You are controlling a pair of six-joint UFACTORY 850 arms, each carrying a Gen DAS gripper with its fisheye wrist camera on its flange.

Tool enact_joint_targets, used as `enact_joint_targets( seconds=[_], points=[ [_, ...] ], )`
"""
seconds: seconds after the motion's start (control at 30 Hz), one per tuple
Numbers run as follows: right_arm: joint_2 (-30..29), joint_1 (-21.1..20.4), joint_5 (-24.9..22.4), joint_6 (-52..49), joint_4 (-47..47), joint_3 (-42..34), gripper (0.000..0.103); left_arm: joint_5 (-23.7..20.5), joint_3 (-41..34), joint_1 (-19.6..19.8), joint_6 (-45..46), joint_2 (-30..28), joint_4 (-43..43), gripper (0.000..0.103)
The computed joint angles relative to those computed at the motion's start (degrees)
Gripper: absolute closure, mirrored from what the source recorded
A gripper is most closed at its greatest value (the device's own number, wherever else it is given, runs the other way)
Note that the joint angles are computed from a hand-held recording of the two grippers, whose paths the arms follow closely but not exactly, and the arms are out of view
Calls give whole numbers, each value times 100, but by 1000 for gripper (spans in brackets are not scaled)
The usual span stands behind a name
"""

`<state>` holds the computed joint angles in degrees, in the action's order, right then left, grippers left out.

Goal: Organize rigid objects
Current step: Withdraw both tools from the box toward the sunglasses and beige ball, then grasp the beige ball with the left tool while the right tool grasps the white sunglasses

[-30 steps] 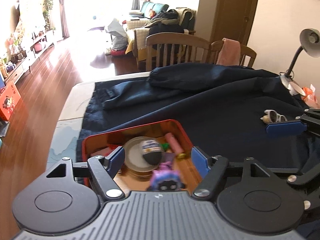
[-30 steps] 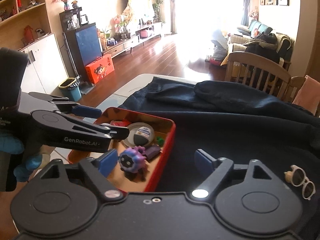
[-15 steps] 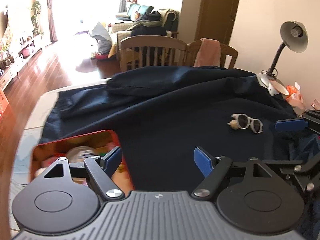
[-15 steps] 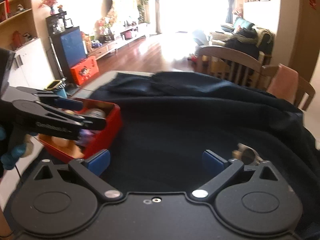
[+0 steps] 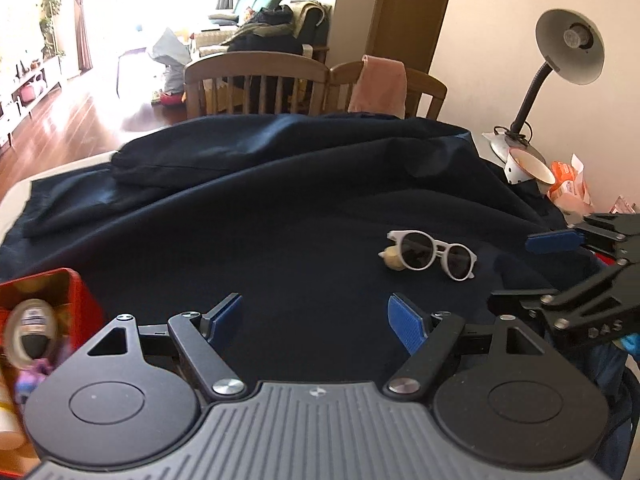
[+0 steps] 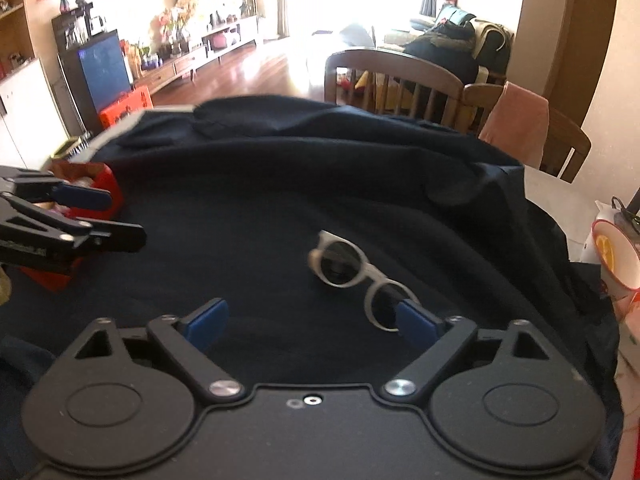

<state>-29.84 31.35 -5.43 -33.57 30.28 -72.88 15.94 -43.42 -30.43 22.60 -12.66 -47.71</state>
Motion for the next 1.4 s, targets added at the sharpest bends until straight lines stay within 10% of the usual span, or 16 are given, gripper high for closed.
enact_joint_targets(
  seconds=[0.73, 1.4],
  points=[
    [-1648, -403, -1280, -891, -764, -1994, 51, -482, -1132, -122, 683, -1232, -675, 24],
    [-1792, -630, -2140, -1635, 306, -2180, 76, -265, -1743, -176, 676, -1929, -214, 24]
  ],
)
